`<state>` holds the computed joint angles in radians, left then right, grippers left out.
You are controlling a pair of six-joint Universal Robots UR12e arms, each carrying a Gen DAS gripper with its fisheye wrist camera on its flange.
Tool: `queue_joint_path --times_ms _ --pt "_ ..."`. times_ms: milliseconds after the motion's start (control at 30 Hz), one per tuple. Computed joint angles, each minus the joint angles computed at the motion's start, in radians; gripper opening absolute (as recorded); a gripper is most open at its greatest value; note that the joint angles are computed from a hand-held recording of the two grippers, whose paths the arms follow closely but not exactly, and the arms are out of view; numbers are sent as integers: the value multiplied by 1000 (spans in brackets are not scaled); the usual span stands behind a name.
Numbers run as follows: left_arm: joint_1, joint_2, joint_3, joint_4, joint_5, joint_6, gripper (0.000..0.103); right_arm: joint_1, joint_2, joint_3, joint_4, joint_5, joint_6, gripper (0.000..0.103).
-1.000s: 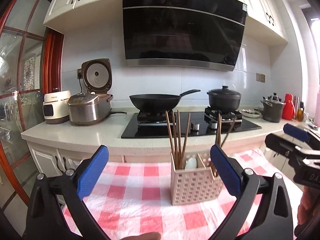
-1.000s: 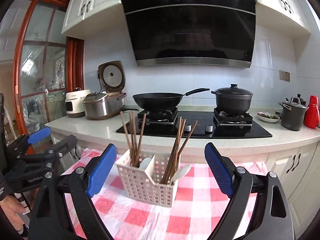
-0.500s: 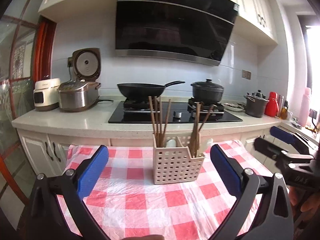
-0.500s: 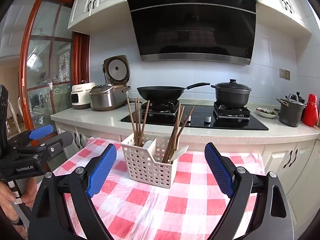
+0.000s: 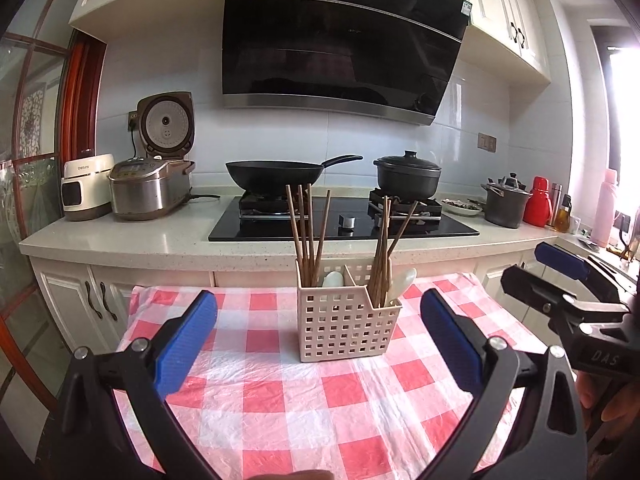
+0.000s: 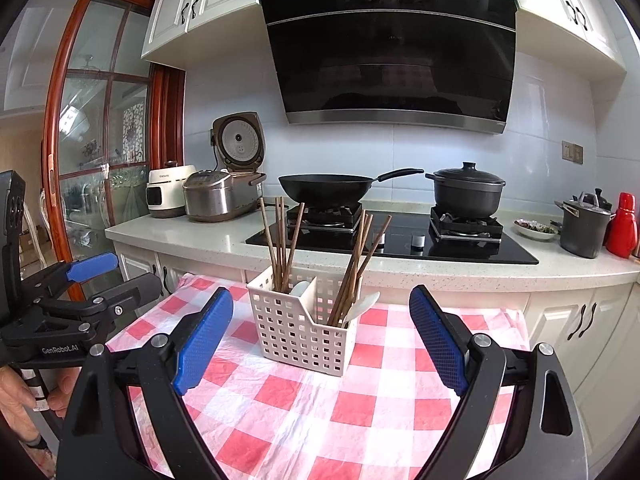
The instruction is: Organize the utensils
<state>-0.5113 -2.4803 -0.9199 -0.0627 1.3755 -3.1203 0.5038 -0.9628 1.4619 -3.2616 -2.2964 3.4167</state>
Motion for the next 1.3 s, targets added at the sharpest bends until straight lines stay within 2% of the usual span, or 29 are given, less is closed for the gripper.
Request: queue_joint_path --times_ms 1300 --pt "1 6 -11 2 1 14 98 0 -4 7 4 -2 5 84"
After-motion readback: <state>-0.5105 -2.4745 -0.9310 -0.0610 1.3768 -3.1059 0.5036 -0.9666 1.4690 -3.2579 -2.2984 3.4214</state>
